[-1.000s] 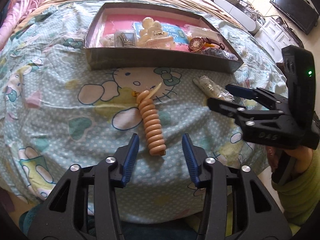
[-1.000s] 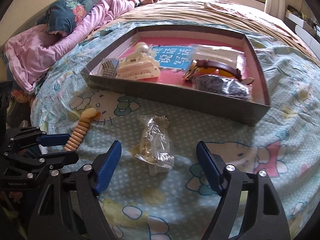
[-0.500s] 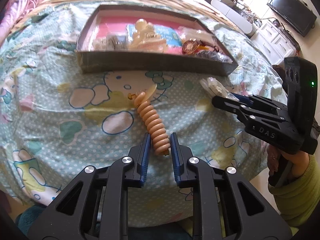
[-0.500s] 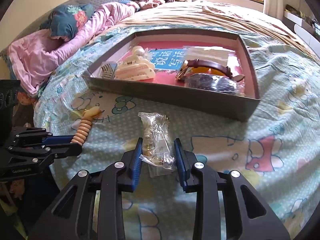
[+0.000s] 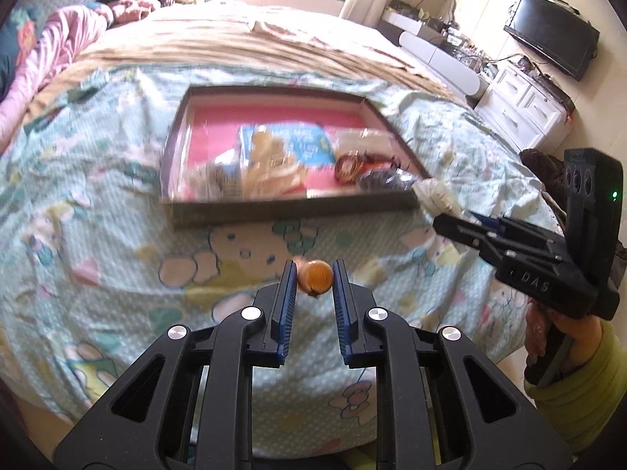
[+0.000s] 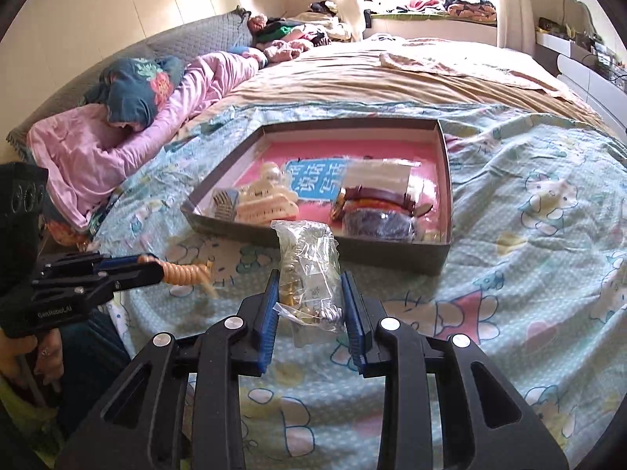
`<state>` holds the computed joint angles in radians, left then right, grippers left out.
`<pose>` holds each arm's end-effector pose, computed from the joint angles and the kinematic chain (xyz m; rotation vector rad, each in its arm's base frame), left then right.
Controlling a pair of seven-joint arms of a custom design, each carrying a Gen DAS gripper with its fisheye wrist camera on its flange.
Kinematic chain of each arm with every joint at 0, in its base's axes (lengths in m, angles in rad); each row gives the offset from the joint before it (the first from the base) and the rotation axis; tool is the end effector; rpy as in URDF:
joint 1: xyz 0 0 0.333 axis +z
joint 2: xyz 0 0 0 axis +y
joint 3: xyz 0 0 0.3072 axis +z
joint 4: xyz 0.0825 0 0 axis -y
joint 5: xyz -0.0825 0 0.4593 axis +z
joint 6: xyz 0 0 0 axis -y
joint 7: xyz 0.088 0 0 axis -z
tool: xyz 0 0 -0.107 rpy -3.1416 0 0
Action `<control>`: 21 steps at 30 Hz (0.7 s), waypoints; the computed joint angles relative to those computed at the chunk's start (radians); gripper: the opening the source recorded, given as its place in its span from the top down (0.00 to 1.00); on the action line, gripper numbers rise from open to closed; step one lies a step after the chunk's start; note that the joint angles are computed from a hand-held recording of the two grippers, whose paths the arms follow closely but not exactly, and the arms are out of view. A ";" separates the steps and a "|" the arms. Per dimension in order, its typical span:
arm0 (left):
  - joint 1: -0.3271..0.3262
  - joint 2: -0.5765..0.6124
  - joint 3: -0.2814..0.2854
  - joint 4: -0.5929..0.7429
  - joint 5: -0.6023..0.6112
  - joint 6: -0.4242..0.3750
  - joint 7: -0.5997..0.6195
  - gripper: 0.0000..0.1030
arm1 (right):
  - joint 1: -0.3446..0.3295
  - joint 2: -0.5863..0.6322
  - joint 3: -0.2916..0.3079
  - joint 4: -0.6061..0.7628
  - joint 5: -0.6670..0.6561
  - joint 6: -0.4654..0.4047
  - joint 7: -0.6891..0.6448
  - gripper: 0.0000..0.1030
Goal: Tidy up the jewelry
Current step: 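Lower coiled hair tie into tray with left tool while right tool drops gold-item bag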
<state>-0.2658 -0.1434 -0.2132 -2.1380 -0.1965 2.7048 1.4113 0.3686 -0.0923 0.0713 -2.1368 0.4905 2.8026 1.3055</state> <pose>0.5578 -0.2866 0.5089 -1.7669 2.1197 -0.9825 0.5838 0.2510 0.4882 -1.8991 1.3898 -0.2840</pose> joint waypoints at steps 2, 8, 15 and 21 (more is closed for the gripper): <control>0.003 0.002 -0.003 0.013 0.021 0.005 -0.004 0.90 | -0.001 -0.001 -0.002 0.003 0.005 0.001 -0.003 0.72; 0.007 0.015 -0.006 0.048 0.054 0.010 -0.009 0.90 | -0.002 -0.002 -0.004 0.008 0.021 0.008 -0.005 0.72; 0.009 0.051 -0.009 0.113 0.077 -0.005 0.007 0.90 | -0.006 0.000 -0.008 0.019 0.036 0.019 -0.010 0.72; 0.014 0.109 -0.013 0.191 0.100 -0.022 0.012 0.90 | -0.016 0.020 -0.011 0.054 0.041 0.030 -0.014 0.72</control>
